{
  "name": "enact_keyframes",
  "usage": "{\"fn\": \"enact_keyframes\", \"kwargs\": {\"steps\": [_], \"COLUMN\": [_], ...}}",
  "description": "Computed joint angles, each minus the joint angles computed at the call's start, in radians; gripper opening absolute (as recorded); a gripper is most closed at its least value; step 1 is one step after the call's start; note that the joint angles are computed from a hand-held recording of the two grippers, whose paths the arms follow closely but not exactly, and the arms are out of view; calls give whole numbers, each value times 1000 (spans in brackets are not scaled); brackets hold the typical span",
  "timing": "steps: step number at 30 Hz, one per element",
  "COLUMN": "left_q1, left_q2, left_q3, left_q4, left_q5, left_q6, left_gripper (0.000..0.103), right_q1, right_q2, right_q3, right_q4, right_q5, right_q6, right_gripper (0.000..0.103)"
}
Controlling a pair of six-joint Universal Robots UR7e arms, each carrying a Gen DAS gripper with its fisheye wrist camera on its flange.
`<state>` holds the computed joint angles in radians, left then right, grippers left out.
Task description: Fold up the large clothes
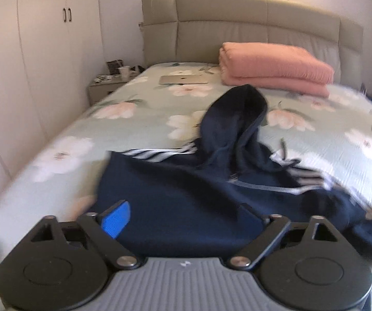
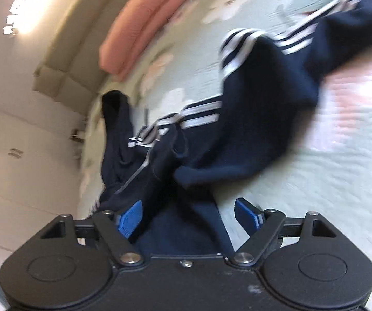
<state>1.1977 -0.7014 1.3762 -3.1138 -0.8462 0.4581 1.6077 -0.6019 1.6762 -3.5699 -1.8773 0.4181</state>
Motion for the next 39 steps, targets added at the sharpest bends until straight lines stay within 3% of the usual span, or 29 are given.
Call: {"fn": "enact_keyframes", "kwargs": {"steps": [3, 5, 9, 12, 16, 18, 21, 26, 27, 28, 29, 30, 32, 35, 37, 39], "left_q1": [24, 31, 22, 23, 25, 25, 31, 29, 28, 26, 23, 20, 17, 13, 10, 6], "left_q2": [49, 70, 107, 97, 81, 78, 52, -10, -23, -30, -34, -35, -36, -28, -31, -25], "left_q3": [-54, -91, -184, -237, -249, -245, -219, -188, -184, -183, -188, -197, -210, -249, -266, -284], "left_q4": [37, 77, 202, 339, 392, 415, 471, 616, 626, 623, 621, 617, 583, 612, 642, 651], "left_q5": [-85, -91, 15, 41, 74, 116, 138, 213, 220, 231, 253, 272, 285, 317, 321, 337], "left_q6": [-96, -98, -86, -153, -187, -220, -302, -485, -505, -507, -506, -501, -471, -479, -502, -492], "left_gripper": [87, 87, 86, 86, 88, 88, 87, 86, 86, 86, 87, 87, 87, 87, 87, 87], "right_q1": [-25, -32, -32, -39, -68, -113, -165, -199, -202, -205, -201, -203, -205, -164, -135, -86], "right_q2": [75, 83, 45, -22, -88, -112, -101, -59, -54, -63, -71, -91, -121, -155, -195, -212], "right_q3": [-10, 2, 28, 66, 91, 100, 77, -10, -29, -36, -52, -45, -15, -15, -5, -23], "right_q4": [-203, -242, -237, -198, -169, -174, -272, -341, -336, -310, -250, -214, -262, -344, -363, -371], "right_q5": [1, -28, -122, -183, -300, -303, -265, -295, -305, -308, -327, -322, -255, -298, -265, -279], "right_q6": [31, 58, 100, 203, 294, 328, 336, 192, 159, 103, 40, 5, -36, -125, -190, -258], "right_gripper": [98, 98, 98, 98, 98, 97, 98, 96, 90, 78, 14, 12, 12, 12, 12, 12]}}
